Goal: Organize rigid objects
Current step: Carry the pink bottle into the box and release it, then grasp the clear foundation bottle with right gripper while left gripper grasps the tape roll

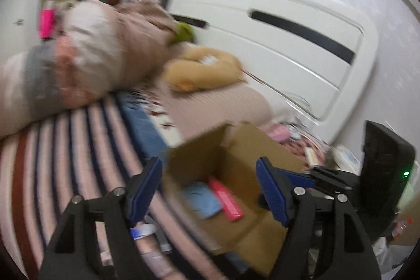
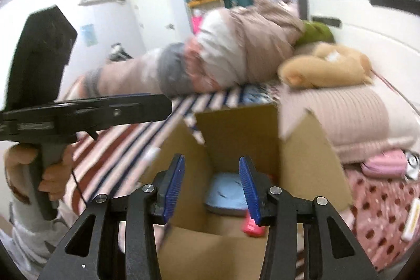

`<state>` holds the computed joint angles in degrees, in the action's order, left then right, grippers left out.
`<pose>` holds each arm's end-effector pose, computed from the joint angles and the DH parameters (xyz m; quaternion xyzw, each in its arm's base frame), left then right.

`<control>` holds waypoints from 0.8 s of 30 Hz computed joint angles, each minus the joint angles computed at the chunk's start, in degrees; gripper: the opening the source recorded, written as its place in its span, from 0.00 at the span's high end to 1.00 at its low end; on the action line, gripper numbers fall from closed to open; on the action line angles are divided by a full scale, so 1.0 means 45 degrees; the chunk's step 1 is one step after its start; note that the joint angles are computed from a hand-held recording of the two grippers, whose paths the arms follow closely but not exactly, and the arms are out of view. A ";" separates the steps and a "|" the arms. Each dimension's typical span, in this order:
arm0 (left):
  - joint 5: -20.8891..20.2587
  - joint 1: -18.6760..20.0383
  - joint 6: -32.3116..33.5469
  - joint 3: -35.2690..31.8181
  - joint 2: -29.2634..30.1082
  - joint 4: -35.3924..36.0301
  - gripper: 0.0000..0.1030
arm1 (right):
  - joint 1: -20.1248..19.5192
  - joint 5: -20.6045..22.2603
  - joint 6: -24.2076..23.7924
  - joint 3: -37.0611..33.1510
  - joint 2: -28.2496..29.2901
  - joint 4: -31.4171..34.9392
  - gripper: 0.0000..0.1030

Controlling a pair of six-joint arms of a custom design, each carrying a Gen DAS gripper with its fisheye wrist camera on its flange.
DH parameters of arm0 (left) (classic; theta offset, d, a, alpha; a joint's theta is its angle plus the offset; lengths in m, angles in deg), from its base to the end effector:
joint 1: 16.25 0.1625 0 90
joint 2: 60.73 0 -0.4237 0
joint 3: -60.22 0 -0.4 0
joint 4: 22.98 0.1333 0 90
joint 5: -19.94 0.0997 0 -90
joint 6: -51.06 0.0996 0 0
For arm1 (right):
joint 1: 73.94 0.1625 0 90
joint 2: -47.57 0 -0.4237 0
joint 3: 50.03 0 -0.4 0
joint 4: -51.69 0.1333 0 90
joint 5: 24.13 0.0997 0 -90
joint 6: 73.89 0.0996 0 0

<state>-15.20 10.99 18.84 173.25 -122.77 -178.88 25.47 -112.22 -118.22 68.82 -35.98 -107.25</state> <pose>-0.4010 -0.4480 0.1962 0.1741 0.8647 -0.4145 0.2238 0.2185 -0.4830 0.3247 0.4369 -0.8516 0.2808 0.0716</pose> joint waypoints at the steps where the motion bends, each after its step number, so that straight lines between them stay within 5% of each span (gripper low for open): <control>1: 0.0527 -0.0194 -0.0472 0.0478 -0.0493 0.0264 0.27 | 0.0234 0.0176 -0.0077 0.0113 -0.0020 -0.0015 0.62; 7: 0.2873 -0.1124 -0.5236 0.2901 -0.3755 0.4997 0.21 | 0.1548 0.0297 -0.0374 0.0279 0.0609 0.0505 0.62; 12: 0.2853 -0.1191 -0.8685 0.4332 -0.5996 0.8557 0.21 | 0.2447 -0.0706 0.0005 0.0235 0.1978 0.1083 0.62; 16: 0.2326 -0.0850 -0.9172 0.5351 -0.6805 0.8235 0.21 | 0.2728 -0.2171 0.0543 0.0549 0.3064 0.0547 0.62; 24: 0.1672 -0.0197 -0.8178 0.6207 -0.6567 0.5982 0.21 | 0.2864 -0.7031 0.1336 0.1129 0.5804 -0.4067 0.62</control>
